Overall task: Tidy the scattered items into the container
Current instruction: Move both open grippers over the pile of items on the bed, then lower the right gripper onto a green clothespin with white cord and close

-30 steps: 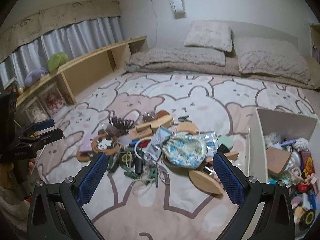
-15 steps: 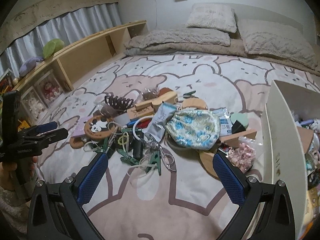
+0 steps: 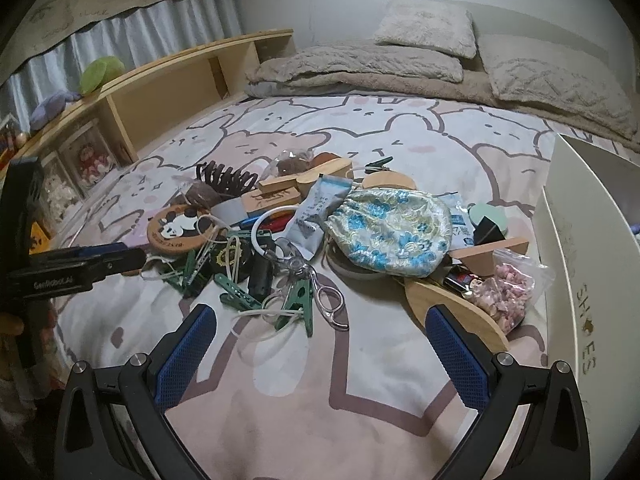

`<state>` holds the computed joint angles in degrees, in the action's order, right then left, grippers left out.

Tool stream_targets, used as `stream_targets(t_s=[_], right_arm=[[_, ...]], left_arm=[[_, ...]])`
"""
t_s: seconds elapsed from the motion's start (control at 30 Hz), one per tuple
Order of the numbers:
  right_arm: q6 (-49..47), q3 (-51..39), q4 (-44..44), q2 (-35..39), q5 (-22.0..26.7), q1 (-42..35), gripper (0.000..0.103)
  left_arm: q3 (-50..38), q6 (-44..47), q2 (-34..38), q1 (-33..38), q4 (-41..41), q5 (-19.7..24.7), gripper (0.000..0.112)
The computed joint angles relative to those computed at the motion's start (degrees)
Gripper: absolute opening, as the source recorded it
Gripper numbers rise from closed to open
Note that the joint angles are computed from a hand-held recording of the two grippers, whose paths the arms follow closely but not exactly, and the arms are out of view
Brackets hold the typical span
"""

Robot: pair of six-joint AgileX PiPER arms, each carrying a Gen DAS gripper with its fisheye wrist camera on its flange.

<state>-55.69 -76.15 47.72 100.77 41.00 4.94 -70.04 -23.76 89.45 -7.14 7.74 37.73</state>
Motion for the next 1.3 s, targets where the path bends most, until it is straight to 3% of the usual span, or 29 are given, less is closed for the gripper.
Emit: stream_targets(t_s=[0.23,0.3,0.47,0.57,0.8,0.9,1.07,1.13,1.3], right_arm=[[-12.6,7.6,7.4,-3.6,-7.8,3.0,0.103],[-14.2,8.5,7.5,-3.9,-9.0,4.3,0.103],[-17.3,12.7,8.0,-5.9,-17.4,8.8,0.103],[-17.4,14.5,7.6,-6.1,-21.5,11.0,0.103],[-7.5,15.0,-1.9,-4.6,-25.9,13.6,0.103],[-5.5,15.2,-3.6,-4.4,-26.9,13.8,0.1],[-5.1,13.0,-4.5,-3.0,-22.4,13.1,0.057],[-1.4,12.0,-8.8,-2.4,-21.6,13.8,0.049],[4.2,11.8,-17.6,-1.7,-22.7,17.0,0.048]], left_arm=[[0.4,-1.5,2.0,-1.3,1.1,0.0,0.058],[0.5,-1.6,2.2,-1.1,0.6,-0.3,0.047],[0.9,0.1,2.7,0.3,-2.4,-0.4,0.037],[1.3,1.3,2.7,1.4,-4.6,-0.8,0.031],[2.0,6.4,2.7,3.3,-11.0,-1.7,0.03],[2.2,6.4,2.5,3.2,-11.1,-2.1,0.017],[2.4,7.5,2.5,3.6,-12.6,-2.8,0.017],[2.8,7.6,2.1,3.9,-12.9,-3.4,0.015],[4.5,10.7,0.3,4.5,-17.0,-5.0,0.015]])
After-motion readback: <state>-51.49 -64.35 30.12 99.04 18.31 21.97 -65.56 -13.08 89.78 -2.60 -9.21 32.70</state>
